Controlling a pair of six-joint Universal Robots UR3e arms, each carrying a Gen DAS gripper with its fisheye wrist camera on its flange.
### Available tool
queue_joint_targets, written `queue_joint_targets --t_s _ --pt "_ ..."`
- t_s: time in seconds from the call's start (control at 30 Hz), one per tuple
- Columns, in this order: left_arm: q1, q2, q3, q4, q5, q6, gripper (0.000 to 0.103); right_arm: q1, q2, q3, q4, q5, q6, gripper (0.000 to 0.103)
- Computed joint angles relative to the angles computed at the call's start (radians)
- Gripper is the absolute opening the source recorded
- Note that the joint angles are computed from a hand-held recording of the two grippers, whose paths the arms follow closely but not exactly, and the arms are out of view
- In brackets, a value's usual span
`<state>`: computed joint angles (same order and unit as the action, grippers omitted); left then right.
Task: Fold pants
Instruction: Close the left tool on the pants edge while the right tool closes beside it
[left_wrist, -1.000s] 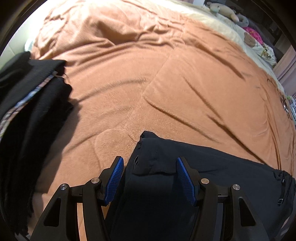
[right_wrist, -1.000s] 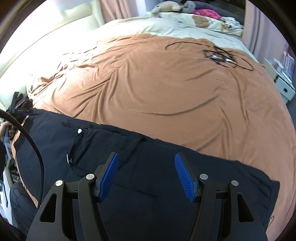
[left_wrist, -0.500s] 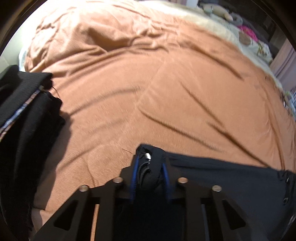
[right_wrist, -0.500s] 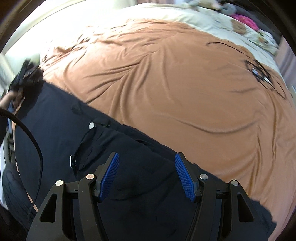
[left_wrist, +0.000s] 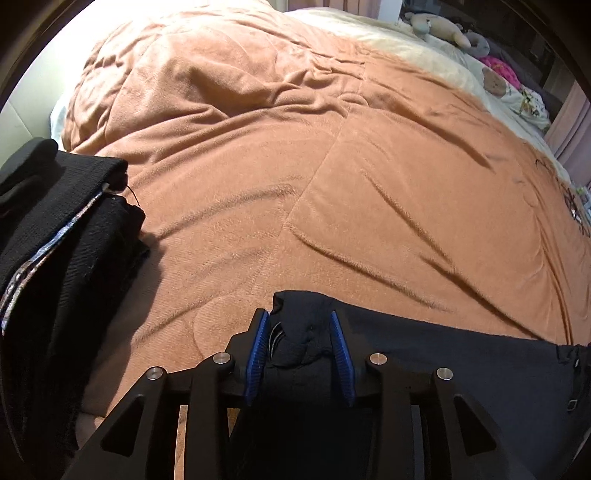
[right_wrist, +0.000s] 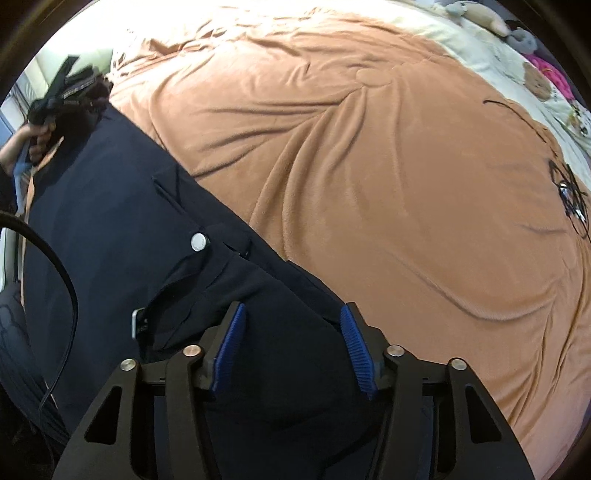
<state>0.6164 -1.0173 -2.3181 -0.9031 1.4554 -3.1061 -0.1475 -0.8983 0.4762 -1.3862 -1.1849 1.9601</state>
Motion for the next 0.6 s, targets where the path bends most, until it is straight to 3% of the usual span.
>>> queue_joint_targets --t_s 0.03,0.1,0.17,0.2,0.23,0.27,0.6 --pt "0.004 0.010 -0.005 0.005 -0.007 0.004 0.037 0.008 0.028 -0.043 0.025 -0.009 -0.003 0.037" --pt "-0.005 0.019 -0.009 0.013 -0.001 0.005 0.037 0.023 0.039 -0.047 0.016 -0.029 -0.018 0.014" --pt "-0.017 0.000 -0.007 0.030 0.001 0.008 0.036 0.033 0.000 0.051 -0.065 -0.051 -0.028 0.002" --pt "-0.023 -0.006 -0.007 0.035 0.005 0.007 0.034 0.035 -0.015 0.085 -0.093 -0.053 -0.032 0.000" --pt "-0.043 -0.025 -0.004 0.054 0.025 0.001 0.023 0.034 -0.023 0.100 -0.104 -0.050 -0.034 0.000" --pt "-0.058 -0.040 0.001 0.063 0.039 -0.005 0.019 0.032 -0.032 0.113 -0.120 -0.043 -0.032 0.000" --pt "-0.088 -0.096 -0.002 0.139 0.071 -0.040 0.018 0.049 -0.084 0.256 -0.308 -0.052 0.060 0.000"
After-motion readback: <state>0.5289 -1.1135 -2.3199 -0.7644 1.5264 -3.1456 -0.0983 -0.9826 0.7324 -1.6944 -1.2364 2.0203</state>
